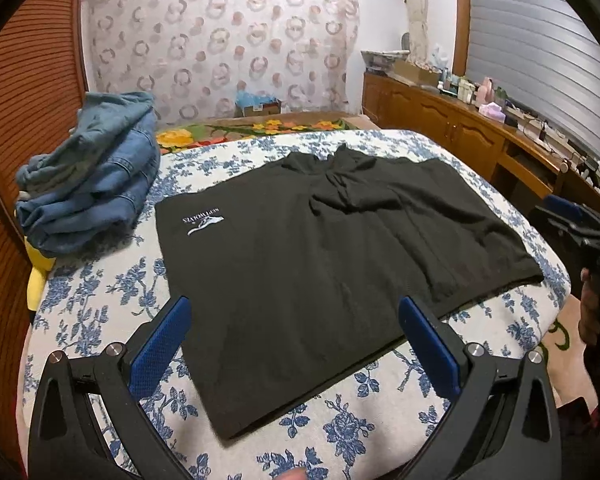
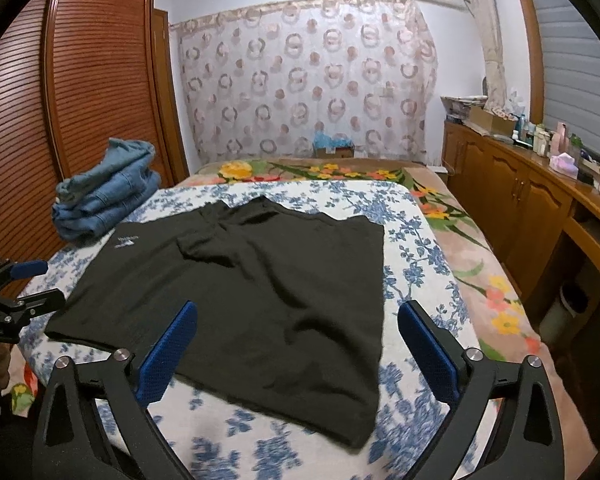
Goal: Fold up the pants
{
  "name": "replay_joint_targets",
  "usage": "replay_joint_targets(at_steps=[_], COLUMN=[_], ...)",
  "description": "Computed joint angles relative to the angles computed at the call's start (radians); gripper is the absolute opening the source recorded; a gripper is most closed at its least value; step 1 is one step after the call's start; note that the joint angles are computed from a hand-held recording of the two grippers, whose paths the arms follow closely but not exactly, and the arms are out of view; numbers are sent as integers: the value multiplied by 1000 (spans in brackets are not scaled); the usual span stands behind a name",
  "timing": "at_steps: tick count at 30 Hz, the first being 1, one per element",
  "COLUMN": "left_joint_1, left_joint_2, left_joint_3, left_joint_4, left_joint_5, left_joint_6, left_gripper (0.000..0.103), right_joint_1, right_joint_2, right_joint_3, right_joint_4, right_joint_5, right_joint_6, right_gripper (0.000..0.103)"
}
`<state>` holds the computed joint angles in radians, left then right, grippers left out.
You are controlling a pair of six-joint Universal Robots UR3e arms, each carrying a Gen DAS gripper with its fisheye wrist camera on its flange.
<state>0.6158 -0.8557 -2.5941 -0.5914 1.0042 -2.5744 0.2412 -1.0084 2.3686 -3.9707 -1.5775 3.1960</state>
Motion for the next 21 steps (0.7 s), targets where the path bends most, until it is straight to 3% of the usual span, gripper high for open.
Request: replay_joint_targets(at_steps=[8, 13, 21], left_joint_1=[-78, -106, -147], left_joint_2=[-213, -290, -410], left_joint_3=[14, 36, 96], left_joint_4=[185, 229, 271], left_joint_5=[52, 65, 101], left_joint_6=[-36, -44, -50], left_gripper=[103, 103, 103], right_joint_1=[-85, -149, -185], right_joint_2=[-88, -142, -138], right_joint_3=[-59, -149, -345], right_joint_4=[231, 453, 739], right_joint_5=[83, 163, 167], right_joint_6=[-104, -148, -150], right_gripper=[84, 62, 45])
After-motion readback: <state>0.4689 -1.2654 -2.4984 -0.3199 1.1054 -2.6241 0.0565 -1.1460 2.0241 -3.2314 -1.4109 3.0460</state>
